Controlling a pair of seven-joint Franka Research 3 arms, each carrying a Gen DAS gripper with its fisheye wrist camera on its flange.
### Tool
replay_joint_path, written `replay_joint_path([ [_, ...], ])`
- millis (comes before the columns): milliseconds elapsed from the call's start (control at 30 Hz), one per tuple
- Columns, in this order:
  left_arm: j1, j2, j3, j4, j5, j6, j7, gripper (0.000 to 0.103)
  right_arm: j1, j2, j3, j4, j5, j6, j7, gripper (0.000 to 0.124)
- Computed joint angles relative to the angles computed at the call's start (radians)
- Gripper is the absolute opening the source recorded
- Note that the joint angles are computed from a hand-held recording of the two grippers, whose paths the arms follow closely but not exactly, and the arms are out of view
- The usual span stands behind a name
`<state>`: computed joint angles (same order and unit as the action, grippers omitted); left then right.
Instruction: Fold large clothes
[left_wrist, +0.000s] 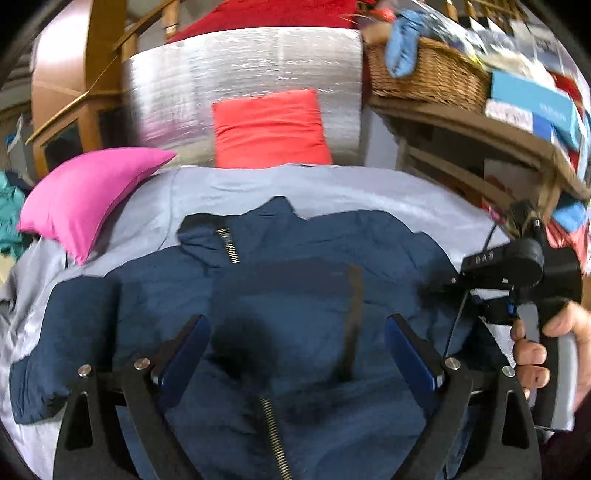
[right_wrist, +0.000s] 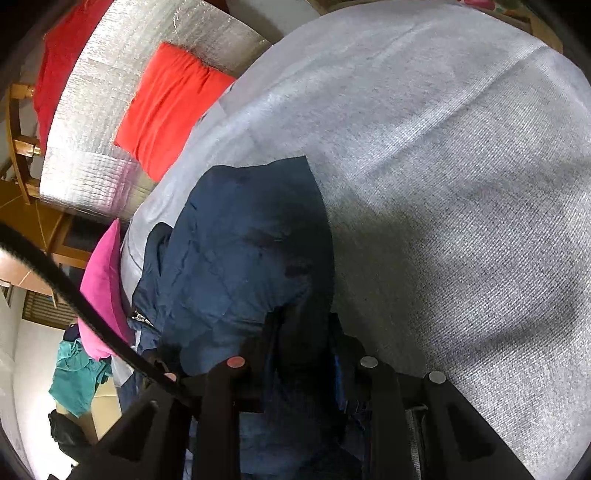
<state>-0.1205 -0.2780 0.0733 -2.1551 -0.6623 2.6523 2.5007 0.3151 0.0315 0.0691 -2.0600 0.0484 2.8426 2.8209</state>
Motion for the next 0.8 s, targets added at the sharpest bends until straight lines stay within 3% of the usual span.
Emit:
replay_joint_path([
  [133,0.023,0.040,-0.058,-0.012,0.131,0.072,-0.090,0.095,-0.002,-0.004,0.004,-0.010,0.052,0.015,-0.044,0.027],
  [200,0.024,0.074,-0.051,0.014,0.141,0.049,-0.124,0.092,-0.002,-0.006,0.005,-0.011,0.061,0.014,-0.054,0.027],
  [300,0.040,0.105,-0.034,0.073,0.107,-0.015,-0.139,0.043,-0.002,-0.007,0.005,-0.011,0.066,0.012,-0.060,0.027],
  [333,0.048,0.114,-0.026,0.093,0.078,-0.040,-0.128,0.032,-0.001,-0.007,0.005,-0.010,0.066,0.011,-0.060,0.027],
  [400,0.073,0.126,-0.022,0.124,0.032,-0.057,-0.125,0.020,-0.001,-0.007,0.005,-0.010,0.059,0.009,-0.053,0.027],
  [567,0.141,0.134,0.005,0.195,-0.101,-0.131,-0.086,0.017,0.000,-0.007,0.004,-0.008,0.037,0.007,-0.029,0.027],
  [800,0.244,0.165,0.017,0.259,-0.121,-0.181,-0.095,0.017,0.002,-0.002,0.001,0.001,-0.016,-0.003,0.029,0.027],
])
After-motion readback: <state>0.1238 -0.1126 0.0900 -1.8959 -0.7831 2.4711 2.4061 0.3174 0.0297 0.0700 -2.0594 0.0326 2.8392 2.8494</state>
